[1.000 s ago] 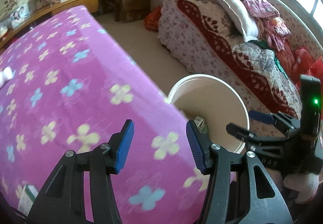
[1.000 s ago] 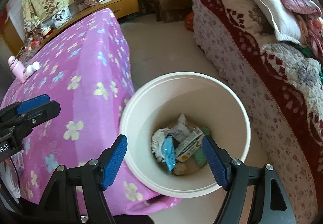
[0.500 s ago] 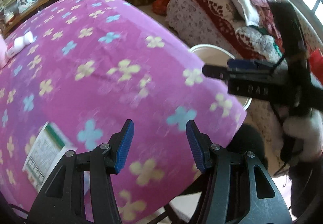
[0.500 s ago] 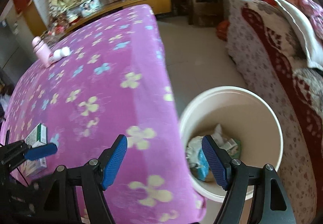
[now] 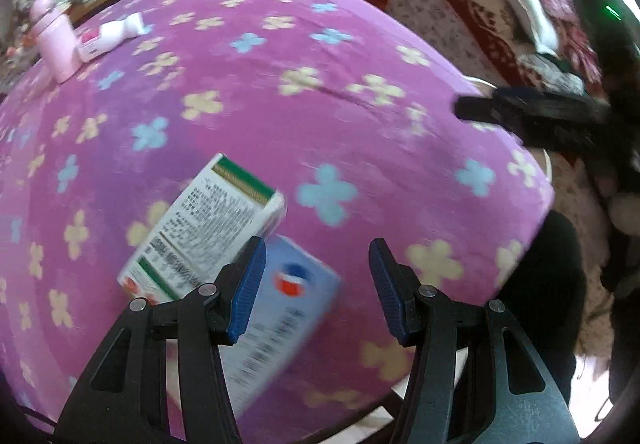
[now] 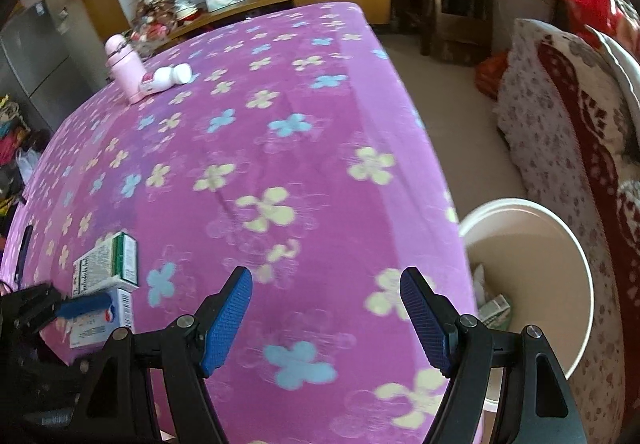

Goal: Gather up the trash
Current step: 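Move both open tools back over the bed toward the medicine boxes, then grasp the white-green Watermelon Frost box with the left tool while the right grasps the white-blue box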

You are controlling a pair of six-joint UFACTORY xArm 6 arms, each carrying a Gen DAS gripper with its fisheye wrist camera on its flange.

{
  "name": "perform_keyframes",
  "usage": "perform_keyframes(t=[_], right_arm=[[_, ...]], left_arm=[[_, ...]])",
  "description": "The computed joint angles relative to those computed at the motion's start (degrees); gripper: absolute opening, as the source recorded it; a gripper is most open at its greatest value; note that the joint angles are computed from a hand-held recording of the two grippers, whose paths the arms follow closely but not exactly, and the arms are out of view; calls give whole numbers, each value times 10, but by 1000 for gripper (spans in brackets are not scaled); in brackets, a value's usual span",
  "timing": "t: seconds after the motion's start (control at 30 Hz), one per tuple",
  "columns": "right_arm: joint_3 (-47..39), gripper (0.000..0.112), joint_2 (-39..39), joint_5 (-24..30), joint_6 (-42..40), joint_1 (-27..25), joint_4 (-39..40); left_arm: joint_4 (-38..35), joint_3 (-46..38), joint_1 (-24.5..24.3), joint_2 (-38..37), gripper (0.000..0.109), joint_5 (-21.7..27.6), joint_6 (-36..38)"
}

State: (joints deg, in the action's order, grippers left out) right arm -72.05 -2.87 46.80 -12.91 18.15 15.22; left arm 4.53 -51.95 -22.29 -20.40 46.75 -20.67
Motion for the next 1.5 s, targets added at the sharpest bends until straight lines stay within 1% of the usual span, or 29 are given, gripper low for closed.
perform_keyframes(t=[0.07, 0.13, 0.3, 0.4, 0.47, 0.57, 0.63, 0.7, 0.8, 0.93, 0.97, 1.0, 1.03, 1.1, 1.17, 1.23, 1.33, 1.37, 1.4, 1.47, 1.5], right_arm=[[-2, 74, 0, 1, 0, 9, 0], [-3, 74, -1, 4, -1, 20, 2], [-13, 74, 0, 26, -13, 42, 25], [-20, 74, -1, 67, -42, 55, 57], [-24, 74, -3, 108, -71, 66, 81], [-21, 74, -8, 145, -99, 89, 76], [-19, 74, -6, 155, -106, 114, 57], [-15, 74, -4, 147, -105, 135, 35], [-26, 76, 21, 105, -73, 170, -28], [-74, 76, 79, 22, 18, 197, -132], [-94, 76, 100, 8, 30, 199, -145], [-118, 76, 120, 5, 40, 198, -144], [-151, 76, 145, 15, 49, 194, -128], [-179, 76, 163, 30, 58, 189, -97], [-174, 76, 155, 25, 54, 190, -67], [-154, 76, 137, 23, 58, 191, -74], [-135, 76, 118, 39, 54, 186, -65], [-136, 76, 116, 46, 50, 183, -56], [-132, 76, 111, 48, 47, 181, -46], [-117, 76, 94, 53, 45, 178, -27], [-112, 76, 89, 55, 42, 177, -16]], left_arm=[[-1, 1, 25, 6, 52, 0, 0], [6, 9, 53, 4, 52, -17, 1], [11, 13, 119, 0, 52, -19, -10], [-18, 22, 151, -20, 52, -17, 9], [-21, 27, 159, -35, 52, -14, 20], [-22, 33, 168, -59, 52, -6, 32], [-33, 31, 177, -66, 52, -4, 42], [-46, 33, 190, -76, 52, -2, 52], [-65, 34, 208, -88, 52, 3, 67], [-74, 41, 232, -105, 52, 12, 78], [-78, 41, 238, -106, 52, 13, 80], [-83, 41, 242, -106, 52, 15, 82], [-93, 40, 246, -104, 52, 18, 91], [-111, 41, 247, -101, 52, 18, 114], [-117, 44, 242, -97, 55, 14, 129], [-117, 42, 236, -84, 56, 10, 138], [-87, 36, 225, -56, 56, 2, 124], [-65, 39, 221, -52, 57, -14, 113], [-24, 39, 215, -44, 58, -29, 89], [8, 31, 216, -28, 59, -35, 68], [4, 28, 220, -22, 59, -36, 70]])
